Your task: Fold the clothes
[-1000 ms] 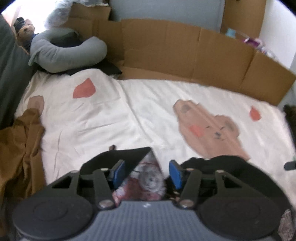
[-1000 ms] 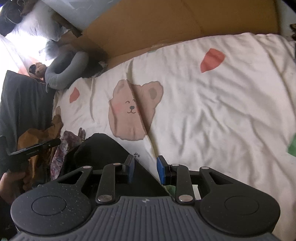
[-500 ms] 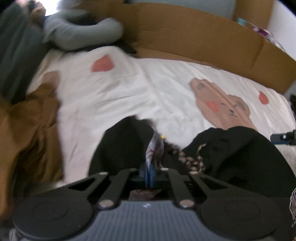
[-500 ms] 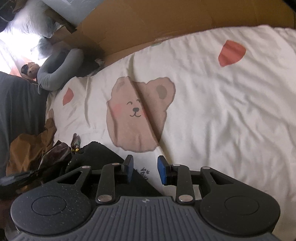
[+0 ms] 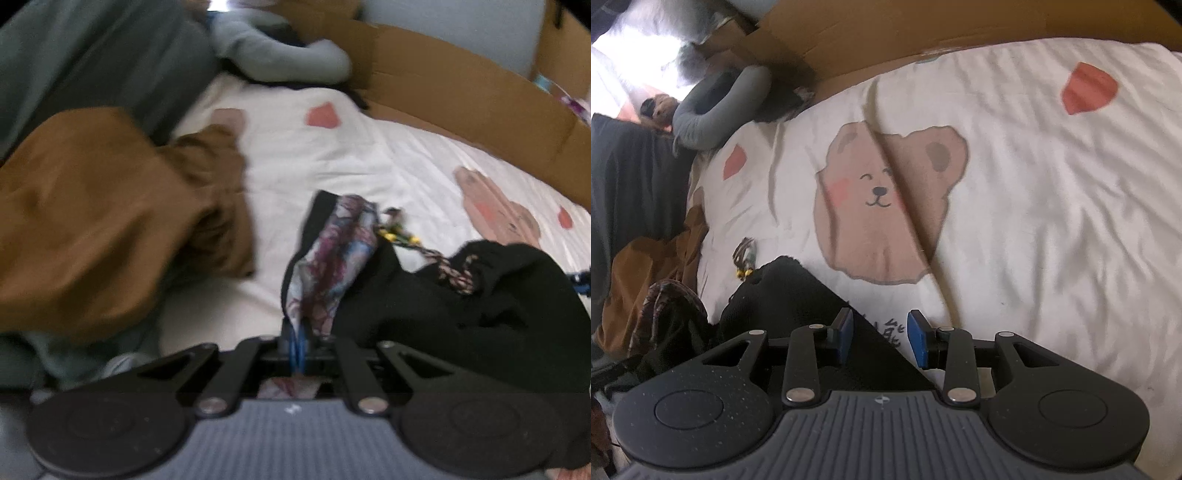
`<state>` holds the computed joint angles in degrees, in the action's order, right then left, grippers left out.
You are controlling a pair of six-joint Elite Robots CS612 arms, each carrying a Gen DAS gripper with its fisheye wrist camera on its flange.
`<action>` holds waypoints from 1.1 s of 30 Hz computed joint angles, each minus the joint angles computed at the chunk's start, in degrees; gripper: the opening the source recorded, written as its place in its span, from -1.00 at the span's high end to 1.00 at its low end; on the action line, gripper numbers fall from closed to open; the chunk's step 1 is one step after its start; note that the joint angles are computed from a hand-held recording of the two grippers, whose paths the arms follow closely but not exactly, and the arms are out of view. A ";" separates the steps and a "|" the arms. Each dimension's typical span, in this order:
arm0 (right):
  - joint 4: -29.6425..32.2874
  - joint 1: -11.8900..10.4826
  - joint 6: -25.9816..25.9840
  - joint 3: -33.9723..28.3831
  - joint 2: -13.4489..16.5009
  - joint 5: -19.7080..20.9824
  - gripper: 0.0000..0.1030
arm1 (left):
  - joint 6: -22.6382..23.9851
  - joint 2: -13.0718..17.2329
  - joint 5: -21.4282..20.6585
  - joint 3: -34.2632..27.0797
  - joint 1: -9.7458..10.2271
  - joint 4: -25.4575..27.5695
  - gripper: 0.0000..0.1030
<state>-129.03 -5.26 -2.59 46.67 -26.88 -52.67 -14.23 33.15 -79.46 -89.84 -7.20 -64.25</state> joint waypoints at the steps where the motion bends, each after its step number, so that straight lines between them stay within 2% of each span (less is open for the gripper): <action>1: 0.65 0.07 -0.51 -0.34 0.12 -0.04 0.28 | -1.76 0.07 0.54 -0.78 0.22 0.24 0.96; 5: 3.01 0.43 -2.53 -2.13 0.86 -0.03 0.28 | -5.88 -0.29 0.52 -3.05 1.01 3.82 0.96; 8: 3.43 0.70 -2.60 -3.05 1.35 0.12 0.16 | -7.50 -0.75 -1.20 -3.72 1.82 6.74 0.96; 14: 5.46 1.51 -4.93 -5.25 2.23 -0.13 0.16 | -9.96 -0.37 -2.23 -4.43 2.97 8.36 0.96; 19: 6.73 2.14 -7.03 -6.23 2.58 -0.15 0.05 | -9.00 1.12 -2.41 -5.56 3.44 11.78 0.96; 28: 11.17 2.86 -12.24 -4.60 1.72 -2.73 -0.01 | -4.13 2.75 -6.34 -5.66 5.62 17.06 0.94; 33: 7.64 3.38 -16.40 -0.85 -0.03 -4.74 -0.10 | -5.88 3.03 -5.01 -6.46 6.27 19.35 0.86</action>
